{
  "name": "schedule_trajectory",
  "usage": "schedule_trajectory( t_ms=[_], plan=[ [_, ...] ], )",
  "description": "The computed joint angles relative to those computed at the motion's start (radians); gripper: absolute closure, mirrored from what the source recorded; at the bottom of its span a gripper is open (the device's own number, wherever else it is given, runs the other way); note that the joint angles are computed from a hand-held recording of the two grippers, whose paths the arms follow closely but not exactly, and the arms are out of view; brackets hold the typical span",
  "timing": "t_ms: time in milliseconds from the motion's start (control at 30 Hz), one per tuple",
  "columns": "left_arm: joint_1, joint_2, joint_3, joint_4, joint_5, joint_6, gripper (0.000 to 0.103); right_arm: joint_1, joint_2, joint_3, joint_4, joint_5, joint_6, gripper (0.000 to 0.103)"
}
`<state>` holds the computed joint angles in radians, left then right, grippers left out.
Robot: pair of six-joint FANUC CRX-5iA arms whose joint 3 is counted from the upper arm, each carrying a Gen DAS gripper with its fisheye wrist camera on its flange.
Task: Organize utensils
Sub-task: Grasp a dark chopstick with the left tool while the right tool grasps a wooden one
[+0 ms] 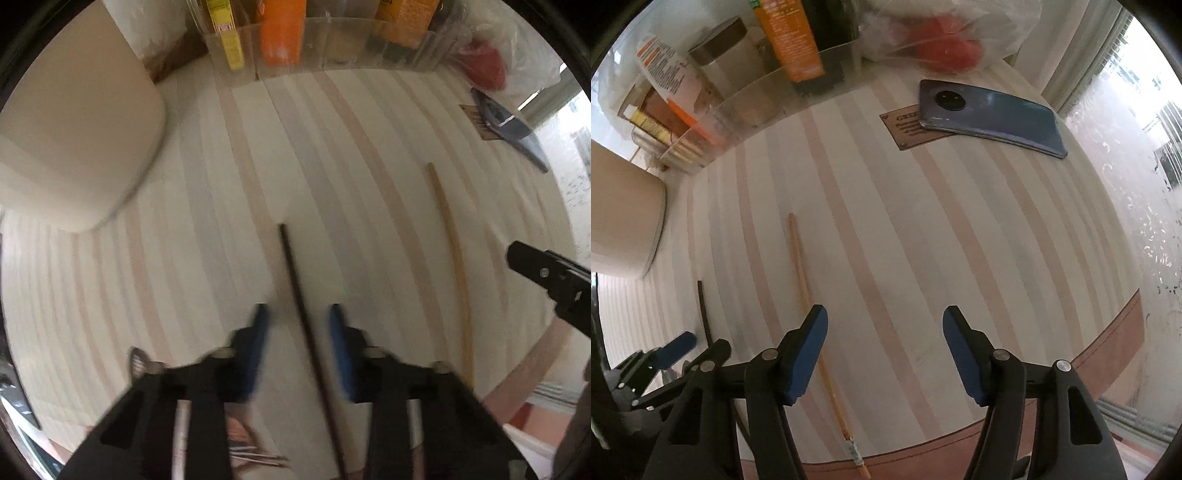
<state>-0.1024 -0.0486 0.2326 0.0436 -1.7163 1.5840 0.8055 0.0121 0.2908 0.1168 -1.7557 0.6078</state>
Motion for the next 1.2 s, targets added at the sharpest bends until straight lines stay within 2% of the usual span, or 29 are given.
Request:
schedule_trajectory(
  t_ms=[33,133,300,433,567,633,667,700,833,1000,1200],
  plan=[
    [0.0,0.002,-0.003,0.003,0.006,0.0,0.098,-0.002,0.002,0.003,-0.003,-0.001,0.004,0.036],
    [0.036,-0.004,-0.005,-0.001,-0.007,-0.015,0.099,-0.006,0.01,0.016,-0.018,-0.002,0.019,0.036],
    [0.15,-0.057,-0.042,-0.036,-0.044,-0.065,0.099,0.001,0.053,0.059,-0.051,-0.02,0.055,0.037],
    [0.258,-0.111,-0.078,-0.069,-0.082,-0.094,0.099,0.021,0.086,0.082,-0.079,-0.037,0.089,0.049],
    [0.355,-0.153,-0.121,-0.049,-0.091,-0.086,0.098,0.049,0.122,0.101,-0.092,-0.068,0.093,0.069],
    [0.37,-0.158,-0.131,-0.029,-0.085,-0.08,0.099,0.08,0.137,0.102,-0.051,-0.078,0.09,0.073],
    [0.362,-0.156,-0.128,-0.034,-0.082,-0.072,0.099,0.089,0.143,0.106,-0.044,-0.079,0.085,0.079],
    [0.383,-0.17,-0.128,-0.038,-0.088,-0.1,0.099,0.094,0.149,0.114,-0.044,-0.082,0.078,0.079],
    [0.384,-0.172,-0.13,-0.038,-0.068,-0.093,0.099,0.097,0.168,0.14,-0.054,-0.1,0.061,0.081],
    [0.465,-0.217,-0.16,0.002,-0.086,-0.146,0.099,0.089,0.181,0.159,-0.054,-0.106,0.075,0.081],
    [0.566,-0.251,-0.192,0.03,-0.086,-0.231,0.099,0.097,0.176,0.141,-0.043,-0.098,0.078,0.089]
  ],
)
